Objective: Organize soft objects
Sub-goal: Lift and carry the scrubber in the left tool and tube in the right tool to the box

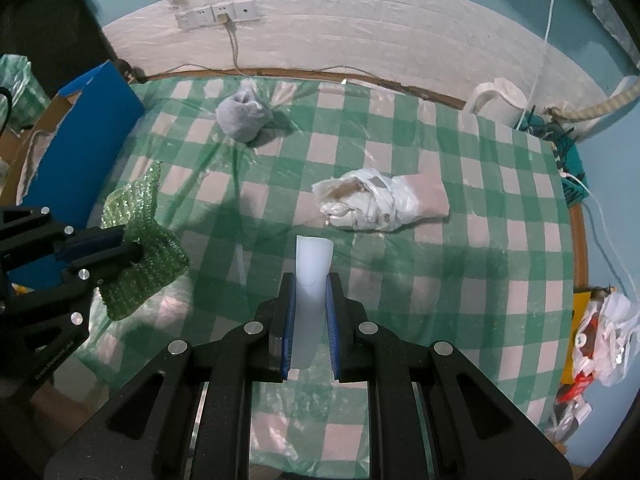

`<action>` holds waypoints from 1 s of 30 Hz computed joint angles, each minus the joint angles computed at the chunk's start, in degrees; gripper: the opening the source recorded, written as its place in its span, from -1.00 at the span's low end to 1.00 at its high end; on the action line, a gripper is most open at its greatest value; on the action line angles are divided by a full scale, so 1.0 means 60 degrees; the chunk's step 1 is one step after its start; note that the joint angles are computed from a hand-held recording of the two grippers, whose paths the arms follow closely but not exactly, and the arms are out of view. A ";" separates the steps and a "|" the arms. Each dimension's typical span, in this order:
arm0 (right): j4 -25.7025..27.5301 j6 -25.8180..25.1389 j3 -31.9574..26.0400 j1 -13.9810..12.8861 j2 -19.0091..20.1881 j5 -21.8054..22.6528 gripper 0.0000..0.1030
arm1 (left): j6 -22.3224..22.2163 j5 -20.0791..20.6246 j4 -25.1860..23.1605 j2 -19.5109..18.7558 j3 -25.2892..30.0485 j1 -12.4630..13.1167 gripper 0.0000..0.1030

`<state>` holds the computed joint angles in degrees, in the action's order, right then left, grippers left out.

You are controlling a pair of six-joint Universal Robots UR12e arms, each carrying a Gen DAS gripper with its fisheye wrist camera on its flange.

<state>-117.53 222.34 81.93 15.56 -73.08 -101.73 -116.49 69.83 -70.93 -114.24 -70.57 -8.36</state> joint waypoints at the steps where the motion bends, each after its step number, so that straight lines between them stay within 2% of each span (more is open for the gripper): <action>1: 0.0013 -0.0023 -0.0050 0.0020 0.0011 -0.0022 -0.75 | -0.0003 -0.0008 -0.0005 0.0006 0.0012 0.0019 -0.82; 13: 0.0167 -0.0251 -0.0691 0.0228 0.0272 -0.0238 -0.75 | -0.0110 -0.0343 0.0127 0.0101 0.0120 0.0322 -0.82; 30: 0.0420 -0.0885 -0.2112 0.0542 0.1046 -0.0241 -0.75 | -0.0575 -0.0537 0.0447 0.0022 0.0423 0.0845 -0.82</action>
<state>-115.01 217.03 69.26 18.81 -66.80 -103.17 -119.94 66.60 -68.25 -114.10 -68.03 -3.29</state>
